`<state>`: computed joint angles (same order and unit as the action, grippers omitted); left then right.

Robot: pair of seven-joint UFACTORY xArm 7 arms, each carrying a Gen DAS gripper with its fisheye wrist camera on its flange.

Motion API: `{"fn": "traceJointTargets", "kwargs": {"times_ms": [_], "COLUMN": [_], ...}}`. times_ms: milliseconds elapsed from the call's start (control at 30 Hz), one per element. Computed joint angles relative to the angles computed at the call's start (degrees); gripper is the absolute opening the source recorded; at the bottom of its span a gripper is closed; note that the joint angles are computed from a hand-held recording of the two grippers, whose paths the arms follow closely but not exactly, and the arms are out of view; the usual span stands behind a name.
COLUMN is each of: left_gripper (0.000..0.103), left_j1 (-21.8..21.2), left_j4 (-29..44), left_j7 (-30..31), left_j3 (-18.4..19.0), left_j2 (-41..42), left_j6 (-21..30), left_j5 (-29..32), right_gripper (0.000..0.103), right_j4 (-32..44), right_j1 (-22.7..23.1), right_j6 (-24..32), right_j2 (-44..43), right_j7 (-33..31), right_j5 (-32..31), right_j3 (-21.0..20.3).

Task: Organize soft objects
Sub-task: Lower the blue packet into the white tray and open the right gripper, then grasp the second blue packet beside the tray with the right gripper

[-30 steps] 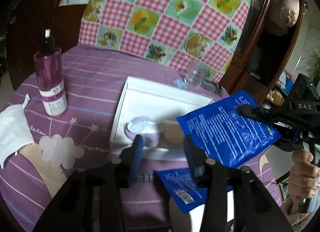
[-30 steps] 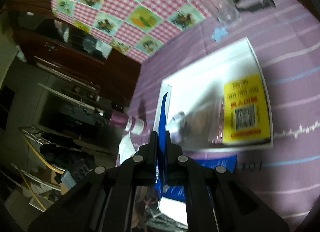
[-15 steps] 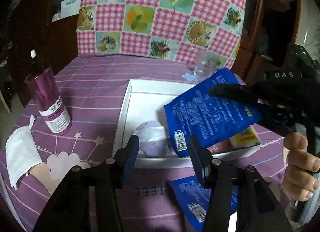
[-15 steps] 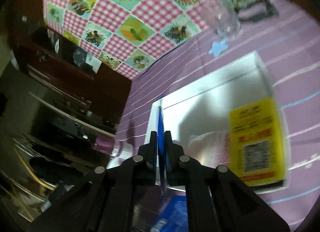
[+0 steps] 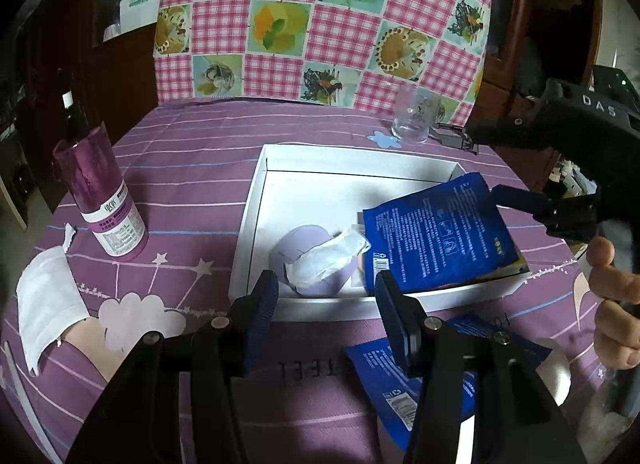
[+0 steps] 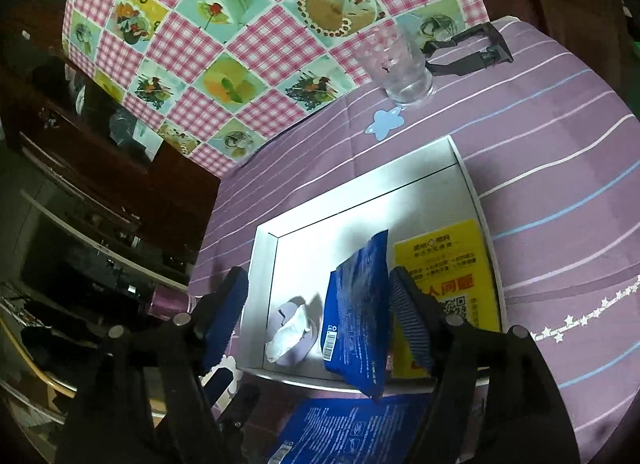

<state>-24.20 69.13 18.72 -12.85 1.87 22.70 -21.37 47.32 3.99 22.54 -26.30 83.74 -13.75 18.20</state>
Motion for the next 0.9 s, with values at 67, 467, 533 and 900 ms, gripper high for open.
{"fn": "traceJointTargets", "kwargs": {"times_ms": [67, 467, 533, 900], "left_gripper": [0.050, 0.050, 0.050, 0.050], "left_j1": [0.31, 3.39, 3.90, 5.67], "left_j4": [0.46, 8.74, 10.09, 14.11], "left_j7": [2.32, 5.57, 4.14, -0.47], "left_j3": [-0.02, 1.47, 1.56, 1.55], "left_j2": [-0.14, 2.99, 3.80, 6.73], "left_j6": [1.85, 27.06, 30.06, 40.53], "left_j5": [-3.52, -14.10, -13.94, -13.41], "right_gripper": [0.074, 0.074, 0.074, 0.072], "right_j4": [0.66, 14.51, 13.16, 0.67], "right_j1": [0.37, 4.65, 6.70, 14.37], "right_j6": [-1.15, 26.82, 27.85, 26.30], "right_j2": [2.04, 6.23, 4.20, -1.31], "right_j7": [-0.61, -6.19, -10.41, -26.08], "right_j5": [0.36, -13.06, -8.33, 24.56], "right_j3": [-0.41, -1.19, -3.12, -11.13]}}
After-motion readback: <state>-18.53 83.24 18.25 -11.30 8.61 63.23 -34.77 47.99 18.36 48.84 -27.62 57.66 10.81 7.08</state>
